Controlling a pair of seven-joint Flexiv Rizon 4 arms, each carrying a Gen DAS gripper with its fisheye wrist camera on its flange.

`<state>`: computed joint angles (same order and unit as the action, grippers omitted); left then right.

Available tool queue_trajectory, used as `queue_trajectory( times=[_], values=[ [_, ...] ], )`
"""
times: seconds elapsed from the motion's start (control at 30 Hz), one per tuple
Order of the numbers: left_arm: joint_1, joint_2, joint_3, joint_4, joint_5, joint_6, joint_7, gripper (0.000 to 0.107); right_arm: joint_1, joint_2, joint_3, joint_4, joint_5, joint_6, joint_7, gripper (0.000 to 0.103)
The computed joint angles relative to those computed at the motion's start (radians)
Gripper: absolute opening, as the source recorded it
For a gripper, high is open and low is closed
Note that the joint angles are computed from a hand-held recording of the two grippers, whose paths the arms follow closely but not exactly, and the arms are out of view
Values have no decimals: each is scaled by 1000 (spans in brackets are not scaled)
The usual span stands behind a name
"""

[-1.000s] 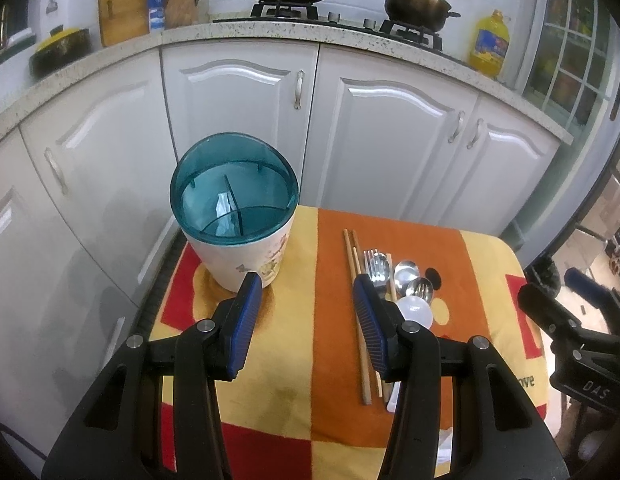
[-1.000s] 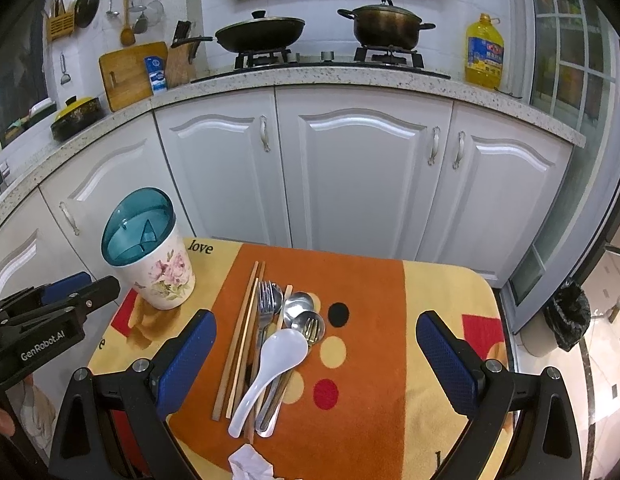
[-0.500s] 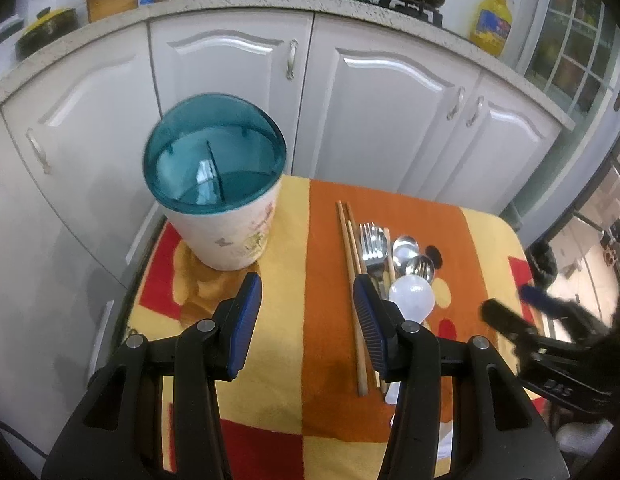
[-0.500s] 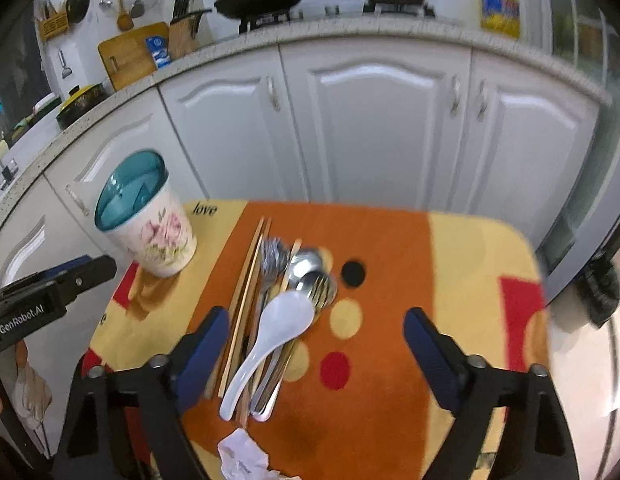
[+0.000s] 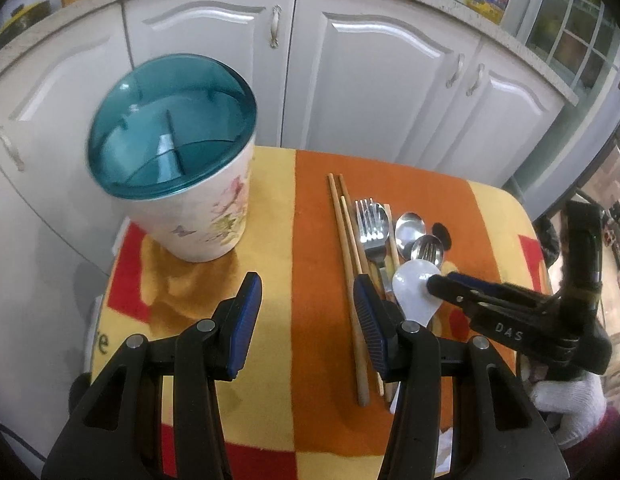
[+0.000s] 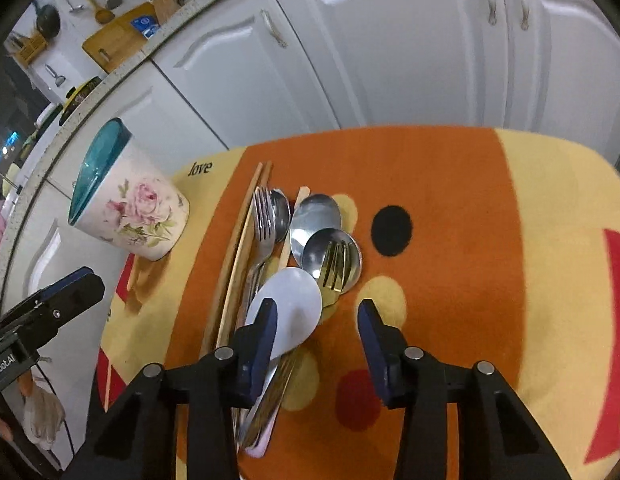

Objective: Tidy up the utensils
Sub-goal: 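Lower the right tool over the white ceramic spoon while the left tool approaches the chopsticks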

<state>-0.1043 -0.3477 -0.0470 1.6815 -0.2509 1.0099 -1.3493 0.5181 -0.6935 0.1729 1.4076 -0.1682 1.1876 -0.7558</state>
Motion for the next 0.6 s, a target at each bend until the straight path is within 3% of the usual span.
queue_trajectory(
  times=[0.07,0.17,0.47,0.6],
  values=[
    [-3,-25,-2,-30,6,-13,-6,47,-30,-23,45,-24,36,9,-38,13],
    [-11,-61,-4,-71,20,-29,-6,47,-29,-22,46,-13,50,46,-58,9],
    [-45,-197,4,-231,63,-99,-44,44,-36,39,20,87,54,131,-17,8],
    [-67,-259,28,-325,113,-162,-85,33,-42,38,24,90,50,135,-11,8]
  ],
)
